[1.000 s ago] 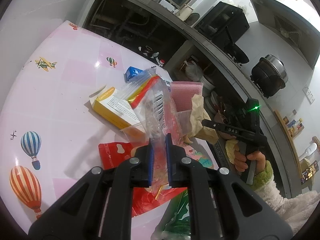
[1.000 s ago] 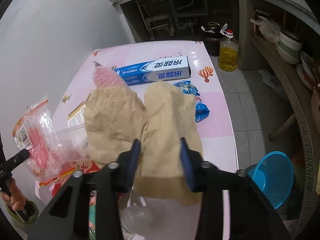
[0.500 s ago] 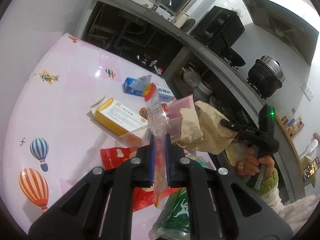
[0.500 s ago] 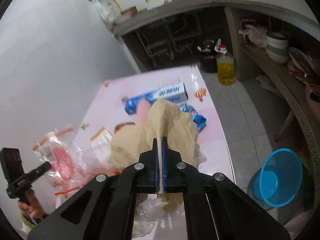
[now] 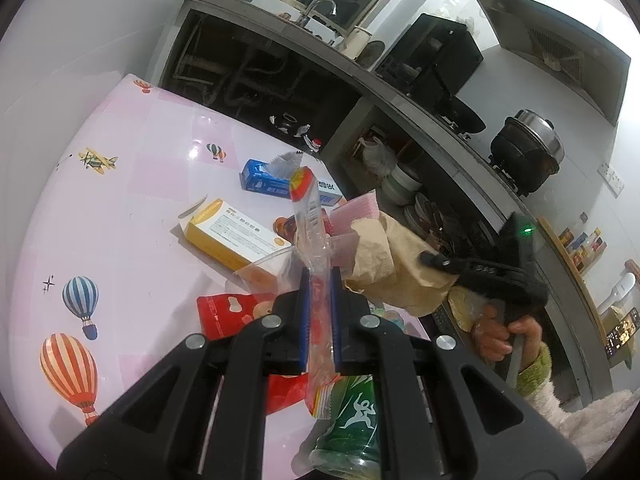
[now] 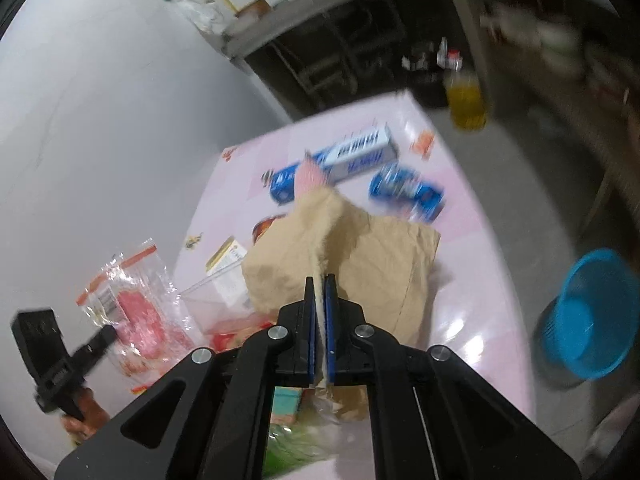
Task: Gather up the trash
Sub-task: 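Lift the clear bag with the left tool while the right tool lifts the paper bag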
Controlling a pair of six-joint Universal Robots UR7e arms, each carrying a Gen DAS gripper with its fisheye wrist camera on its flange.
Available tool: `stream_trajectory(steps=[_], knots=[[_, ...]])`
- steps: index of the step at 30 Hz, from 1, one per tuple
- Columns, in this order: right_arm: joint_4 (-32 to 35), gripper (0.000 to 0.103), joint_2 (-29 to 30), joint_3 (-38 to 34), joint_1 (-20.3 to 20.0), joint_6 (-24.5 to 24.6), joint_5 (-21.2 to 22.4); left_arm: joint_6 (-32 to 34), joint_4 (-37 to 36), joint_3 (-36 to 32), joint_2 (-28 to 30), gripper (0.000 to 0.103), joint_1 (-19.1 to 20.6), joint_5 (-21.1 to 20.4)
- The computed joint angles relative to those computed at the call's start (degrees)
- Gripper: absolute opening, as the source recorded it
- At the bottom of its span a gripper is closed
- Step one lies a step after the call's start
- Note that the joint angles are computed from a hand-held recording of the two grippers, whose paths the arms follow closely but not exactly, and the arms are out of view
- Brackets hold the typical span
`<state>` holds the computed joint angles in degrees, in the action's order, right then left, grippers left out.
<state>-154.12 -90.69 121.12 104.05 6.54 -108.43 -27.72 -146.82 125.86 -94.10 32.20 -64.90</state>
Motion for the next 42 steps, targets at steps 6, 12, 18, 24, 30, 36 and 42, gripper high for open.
stream_trajectory(steps=[6, 12, 18, 24, 30, 36, 42], knots=[[-1.72, 0.055, 1.75, 0.87, -2.29, 2.46, 5.34, -0.35, 0.18, 0.01, -0.49, 0.007, 0.37, 0.13], [-1.88, 0.060, 4.99, -1.08, -0.01, 2.28, -0.06, -1.39, 0.07, 0.30, -0.40, 0.007, 0.29, 0.22], [-0.19, 0.051, 7.52, -2.74, 1.24, 4.37, -5.45, -2.28, -0.19, 0.35, -0.06, 0.007, 0.23, 0.05], [0.21, 0.021, 6.60, -1.98, 0.57, 5.01, -4.28, -2.19, -0.34, 0.36, 0.02, 0.007, 0.21, 0.07], [-1.93, 0.005, 4.58, -0.23, 1.06, 4.95, -5.16, -1.85, 0.05, -0.08, 0.12, 0.007, 0.18, 0.11], [-4.59, 0.004, 0.58, 2.05, 2.09, 4.78, -5.86, -0.56, -0.24, -0.45, -0.24, 0.007, -0.92, 0.94], [-7.85, 0.004, -6.01, 5.21, 2.20, 4.87, -6.31, 1.79, -1.05, -2.45, 1.52, 0.007, -2.01, -0.55]])
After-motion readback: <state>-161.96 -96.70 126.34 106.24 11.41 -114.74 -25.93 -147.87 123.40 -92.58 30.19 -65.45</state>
